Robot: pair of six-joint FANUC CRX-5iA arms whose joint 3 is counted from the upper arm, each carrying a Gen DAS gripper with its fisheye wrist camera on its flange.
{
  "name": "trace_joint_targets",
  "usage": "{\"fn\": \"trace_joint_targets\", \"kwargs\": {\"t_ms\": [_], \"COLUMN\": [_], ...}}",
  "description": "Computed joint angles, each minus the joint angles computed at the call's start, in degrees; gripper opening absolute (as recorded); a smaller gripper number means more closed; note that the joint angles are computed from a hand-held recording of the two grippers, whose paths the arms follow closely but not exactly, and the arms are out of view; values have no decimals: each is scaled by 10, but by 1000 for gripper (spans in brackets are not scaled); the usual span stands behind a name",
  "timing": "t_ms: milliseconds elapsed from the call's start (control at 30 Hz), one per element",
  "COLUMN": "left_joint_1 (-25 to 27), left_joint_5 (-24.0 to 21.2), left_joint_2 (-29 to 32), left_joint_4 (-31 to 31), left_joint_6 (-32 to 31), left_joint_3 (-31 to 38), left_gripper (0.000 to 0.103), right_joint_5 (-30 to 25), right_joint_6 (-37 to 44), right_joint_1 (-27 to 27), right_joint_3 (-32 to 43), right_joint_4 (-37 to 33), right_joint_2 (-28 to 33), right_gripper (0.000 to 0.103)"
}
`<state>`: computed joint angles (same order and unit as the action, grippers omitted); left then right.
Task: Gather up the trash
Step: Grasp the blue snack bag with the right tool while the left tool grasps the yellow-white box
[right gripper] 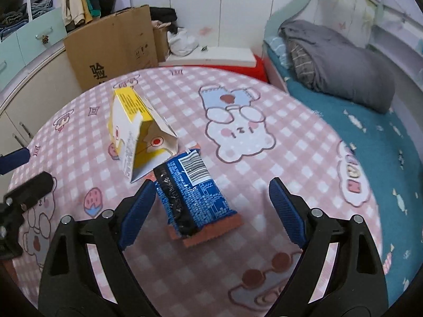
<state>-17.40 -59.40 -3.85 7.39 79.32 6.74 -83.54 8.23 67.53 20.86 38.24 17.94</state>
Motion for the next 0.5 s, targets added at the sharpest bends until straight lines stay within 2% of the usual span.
{"fn": "trace_joint_targets", "kwargs": {"t_ms": [67,100,167,400,500], "left_joint_1": [-7,-9,-19,-54,-76], "left_joint_5": [3,4,14,27,37], "left_joint_2": [11,12,17,43,55], "left_joint_4": [8,12,7,-2,-41], "left_joint_6": [-5,-10,-11,-13,10], "left_joint_3": [2,1,1,16,34], "left_gripper": [82,82,82,82,82], "right_joint_5": [32,33,-2,26,33], "right_joint_6": [-8,-14,-24,-147,-152], "right_joint_1": [-5,-5,-4,-6,-8], "right_joint_3": [-24,-30,-21,-94,-102], "right_joint_4": [-12,-12,-8,12,13], "right_joint_2": [-19,-24,-18,-70,-76], "right_gripper": [69,47,44,38,38]}}
